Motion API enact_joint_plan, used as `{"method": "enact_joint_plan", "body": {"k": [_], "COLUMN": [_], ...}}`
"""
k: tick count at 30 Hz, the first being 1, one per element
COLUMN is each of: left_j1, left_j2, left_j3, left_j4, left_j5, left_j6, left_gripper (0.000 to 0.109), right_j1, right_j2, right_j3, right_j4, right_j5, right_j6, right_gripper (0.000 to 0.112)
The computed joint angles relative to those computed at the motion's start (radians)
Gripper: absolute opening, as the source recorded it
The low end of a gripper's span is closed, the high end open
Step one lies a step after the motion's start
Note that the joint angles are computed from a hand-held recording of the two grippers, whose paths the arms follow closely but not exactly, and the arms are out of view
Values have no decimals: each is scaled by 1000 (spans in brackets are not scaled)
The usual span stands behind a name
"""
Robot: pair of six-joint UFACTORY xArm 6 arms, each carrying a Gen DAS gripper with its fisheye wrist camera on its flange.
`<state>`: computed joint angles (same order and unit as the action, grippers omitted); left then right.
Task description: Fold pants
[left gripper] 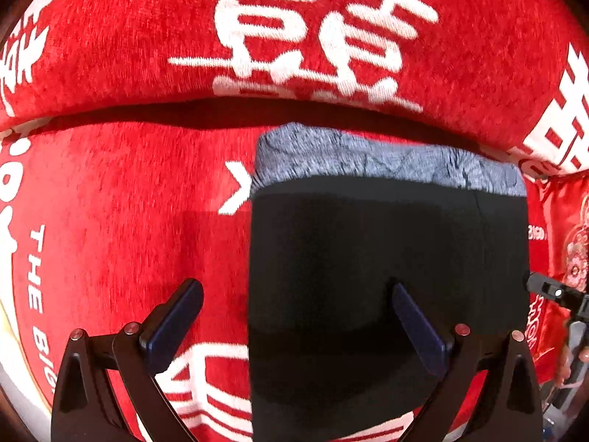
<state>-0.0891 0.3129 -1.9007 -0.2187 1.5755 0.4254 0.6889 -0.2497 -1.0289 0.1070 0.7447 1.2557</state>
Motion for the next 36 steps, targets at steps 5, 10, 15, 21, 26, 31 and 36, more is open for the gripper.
{"method": "enact_joint_plan", "body": {"k": [5,10,15,21,26,31,36], "left_j1": [45,55,33,64,81,84,74], "left_j2": [148,197,185,231,208,93,-10], "left_j3": [-192,-224,-158,-192,-154,-33,51], "left_j4": [-75,-122,-153,-208,-227,-251,-228], "left_j5": [134,168,139,222,217,133,68], "left_j6": [9,70,92,28,-3,5,24], "left_gripper": [103,103,103,103,103,74,63], "right_j1": [-17,-26,-30,-7,-7,-15,7], "right_j2": [-5,5,34,19,11,12,-14], "right_j3": [58,87,119,179,195,176,203], "right_j4": [139,221,382,495,560,530,583], "right_j5": [-91,-181,-276,-383,-404,-371,-443], "right_j6": [-130,-236,-389,-462,-480,-434,-428], "right_gripper": [84,84,84,85,86,62,45]}}
